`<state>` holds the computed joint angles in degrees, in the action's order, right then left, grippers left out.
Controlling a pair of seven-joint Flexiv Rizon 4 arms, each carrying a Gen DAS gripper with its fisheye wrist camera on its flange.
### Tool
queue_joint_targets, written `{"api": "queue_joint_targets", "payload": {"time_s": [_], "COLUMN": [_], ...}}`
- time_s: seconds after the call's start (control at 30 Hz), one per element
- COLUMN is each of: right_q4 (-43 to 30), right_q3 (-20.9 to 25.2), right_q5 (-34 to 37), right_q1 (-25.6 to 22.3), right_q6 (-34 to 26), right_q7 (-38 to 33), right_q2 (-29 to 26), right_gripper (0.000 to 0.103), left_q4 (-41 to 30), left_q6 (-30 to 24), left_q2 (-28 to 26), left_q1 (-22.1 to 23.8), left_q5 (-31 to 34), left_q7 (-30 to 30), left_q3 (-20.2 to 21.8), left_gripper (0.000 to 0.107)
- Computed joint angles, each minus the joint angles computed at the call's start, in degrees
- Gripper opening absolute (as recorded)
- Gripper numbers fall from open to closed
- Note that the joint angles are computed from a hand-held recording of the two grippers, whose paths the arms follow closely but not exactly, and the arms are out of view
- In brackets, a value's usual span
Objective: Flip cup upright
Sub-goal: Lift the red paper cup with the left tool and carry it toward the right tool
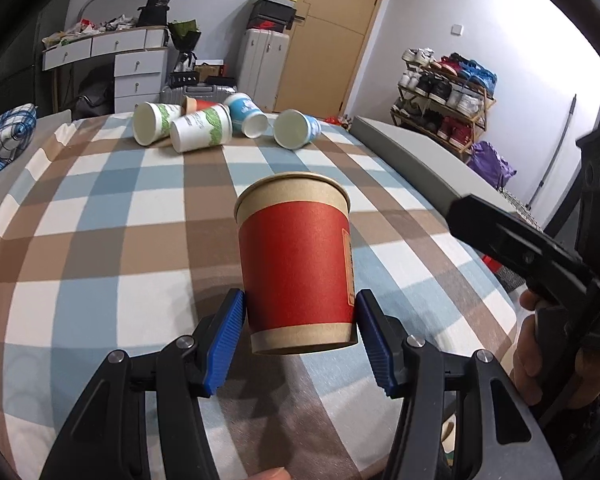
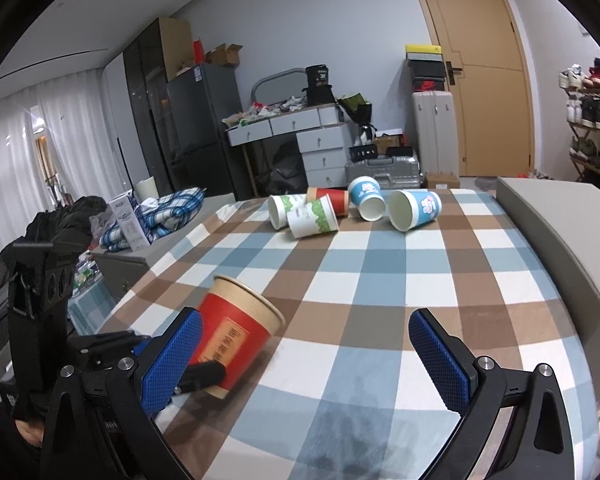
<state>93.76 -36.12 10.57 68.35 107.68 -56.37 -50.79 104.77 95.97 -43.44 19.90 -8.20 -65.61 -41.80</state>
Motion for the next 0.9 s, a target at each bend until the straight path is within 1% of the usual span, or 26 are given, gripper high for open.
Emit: {"api": "queue_joint_targets", "payload": {"time_s": [0.07, 0.13, 0.2, 0.27, 0.33, 0.43, 0.57, 0.6, 0.67, 0.7, 0.73, 0.8, 0.83, 0.87, 0.9], "right_q4": [0.04, 0.10, -0.01, -0.11, -0.16, -0.23, -0.26, -0.24, -0.21, -0.19, -0.17, 0.00, 0.01, 0.14, 0.22], "right_q3": [0.93, 1.60, 2.71, 3.58, 3.94, 4.10, 3.97, 3.83, 3.58, 3.30, 3.23, 2.79, 2.69, 2.61, 2.52], "right_q5": [-0.73, -1.30, -1.87, -2.12, -2.19, -2.22, -2.12, -2.10, -1.90, -1.69, -1.58, -1.13, -0.97, -0.74, -0.34], "right_q1": [-0.58, -1.04, -1.89, -2.52, -2.77, -2.92, -2.81, -2.71, -2.47, -2.26, -2.20, -1.84, -1.81, -1.75, -1.64], "right_q6": [-0.38, -0.49, -0.40, -0.27, -0.36, -0.38, -0.44, -0.42, -0.27, -0.21, -0.11, 0.12, 0.20, 0.44, 0.79], "right_q7": [-0.33, -0.51, -0.68, -0.78, -0.82, -0.83, -0.77, -0.76, -0.66, -0.59, -0.57, -0.53, -0.54, -0.57, -0.52], "right_q2": [0.36, 0.58, 0.81, 0.94, 1.01, 1.00, 0.94, 0.90, 0.74, 0.62, 0.58, 0.49, 0.49, 0.56, 0.54], "right_gripper": [0.103, 0.103, 0.103, 0.103, 0.103, 0.103, 0.103, 0.103, 0.103, 0.103, 0.103, 0.103, 0.103, 0.103, 0.103], "left_q4": [0.39, 0.53, 0.11, -0.06, -0.06, 0.53, 1.00, 0.99, 0.64, 0.63, 0.99, 1.50, 1.60, 1.71, 1.80], "left_q6": [0.01, 0.58, 0.69, 0.13, -0.55, -1.33, -1.24, -1.56, -1.54, -1.22, -0.64, -0.24, -0.06, 0.28, 0.87], "left_q2": [0.17, 0.44, 0.78, 0.84, 0.99, 1.01, 1.60, 2.00, 2.29, 2.16, 1.76, 1.19, 1.05, 0.92, 0.77], "left_q1": [-0.48, -1.69, -3.54, -4.14, -4.38, -3.08, -3.36, -3.87, -4.92, -4.71, -3.42, -1.09, -0.34, 0.35, 1.03], "left_q5": [0.04, 0.06, -0.08, -0.34, -0.82, -1.38, -1.77, -2.02, -2.60, -2.75, -2.54, -1.98, -1.75, -1.54, -1.24], "left_q7": [-0.14, -0.50, -1.05, -1.32, -1.47, -0.78, -0.37, -0.51, -0.70, -0.64, -0.22, 0.22, 0.17, -0.02, -0.30], "left_q3": [0.52, 2.01, 4.36, 5.16, 5.50, 3.76, 3.96, 4.66, 5.89, 5.61, 4.04, 1.27, 0.44, -0.27, -0.94], "left_gripper": [0.051, 0.051, 0.051, 0.051, 0.051, 0.051, 0.052, 0.053, 0.069, 0.082, 0.086, 0.086, 0.090, 0.100, 0.102]}}
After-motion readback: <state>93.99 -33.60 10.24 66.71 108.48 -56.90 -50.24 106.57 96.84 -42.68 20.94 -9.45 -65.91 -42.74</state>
